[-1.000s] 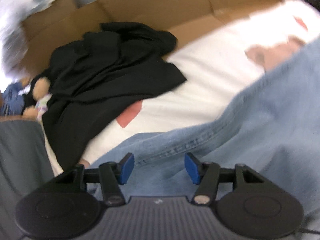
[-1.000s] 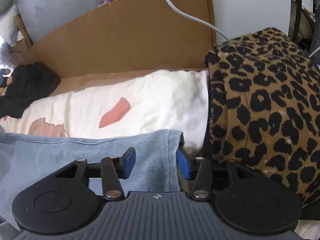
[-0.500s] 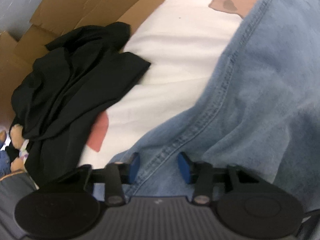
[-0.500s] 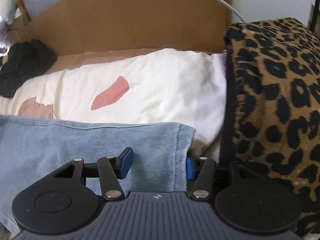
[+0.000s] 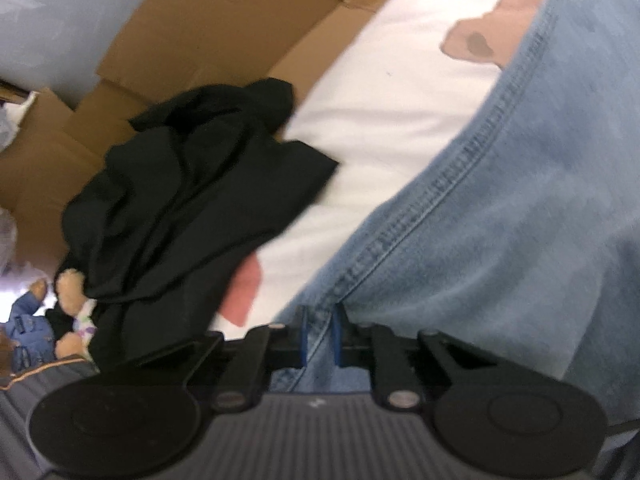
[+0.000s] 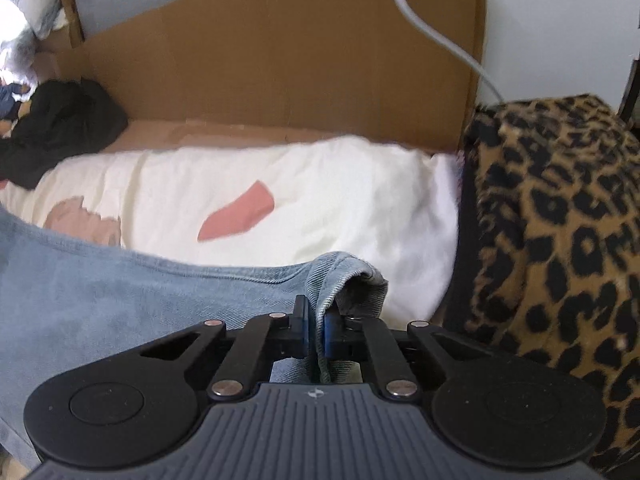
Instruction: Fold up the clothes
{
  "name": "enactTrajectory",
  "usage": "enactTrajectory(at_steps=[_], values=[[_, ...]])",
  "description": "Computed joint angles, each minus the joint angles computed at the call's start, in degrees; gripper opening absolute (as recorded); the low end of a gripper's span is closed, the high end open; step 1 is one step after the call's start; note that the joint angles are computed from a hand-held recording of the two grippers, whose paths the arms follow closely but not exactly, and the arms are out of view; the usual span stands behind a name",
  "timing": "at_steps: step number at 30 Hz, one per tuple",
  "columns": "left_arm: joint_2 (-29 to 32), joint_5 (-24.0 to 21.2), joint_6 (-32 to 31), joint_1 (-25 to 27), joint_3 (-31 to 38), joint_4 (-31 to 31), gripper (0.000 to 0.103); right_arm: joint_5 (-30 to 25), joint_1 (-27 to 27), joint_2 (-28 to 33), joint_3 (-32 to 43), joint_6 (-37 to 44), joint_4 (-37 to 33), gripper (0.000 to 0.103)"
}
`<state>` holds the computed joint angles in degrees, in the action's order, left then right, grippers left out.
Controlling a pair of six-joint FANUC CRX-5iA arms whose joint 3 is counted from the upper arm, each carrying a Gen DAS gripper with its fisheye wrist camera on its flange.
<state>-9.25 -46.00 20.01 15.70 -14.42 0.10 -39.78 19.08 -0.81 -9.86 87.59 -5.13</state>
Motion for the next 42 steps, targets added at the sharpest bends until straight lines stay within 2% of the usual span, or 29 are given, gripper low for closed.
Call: enactTrajectory(at_steps=[3,6,10,14,16,18,19,22,32,38,39,41,42], values=[[0.34,2.1,1.11,-0.09,0.48,1.15,0.012,1.96,0.09,-0.91,-0.56,-1.29,1.66,0.005],[1.11,4.06,2.89,-0.41,1.45,1.89,0.012,5.37,0.68,-1.78,-1.87,-5.62,6.34,0.005],[3.33,3.6,8.0,-2.29,4.58,-2.22,0.012,8.58,0.36,-1.05,-1.65,-10.72,10.47,0.005],[5.43,2.7,12.25,-4.82,6.35,-8.36,0.013,3.72,-0.03,3.31,2.59,-8.68,8.49,0.007],[6.51,2.68,14.81,-5.74,7.0,-10.57,0.013,1.34,-0.49,5.03,4.17,-7.95,6.99,0.013],[7.5,2.67,16.42,-6.38,7.52,-12.16,0.014,0.09,-1.31,5.55,5.41,-5.07,3.75,0.029],[7.8,2.72,16.47,-6.5,7.59,-12.55,0.014,-0.42,-1.8,5.65,6.02,-3.13,1.75,0.038],[8.45,2.75,16.08,-6.38,7.73,-12.83,0.015,-2.08,-2.95,5.81,7.79,2.09,-3.29,0.052],[7.32,2.69,17.85,-6.37,6.37,-14.24,0.015,-1.79,-4.63,4.18,7.96,3.32,-7.17,0.053],[7.3,3.07,18.36,-6.55,6.02,-14.78,0.015,-1.38,-4.99,2.17,6.63,3.82,-5.99,0.053],[6.89,3.66,15.93,-5.82,5.32,-13.06,0.015,-1.2,-5.06,1.96,6.42,3.49,-5.63,0.053],[4.6,4.76,6.51,-3.64,2.66,-7.09,0.015,-1.02,-5.18,1.62,6.04,3.05,-4.96,0.053],[4.59,5.15,5.52,-3.32,2.37,-6.31,0.015,-0.98,-5.24,1.53,5.91,2.92,-4.7,0.053]])
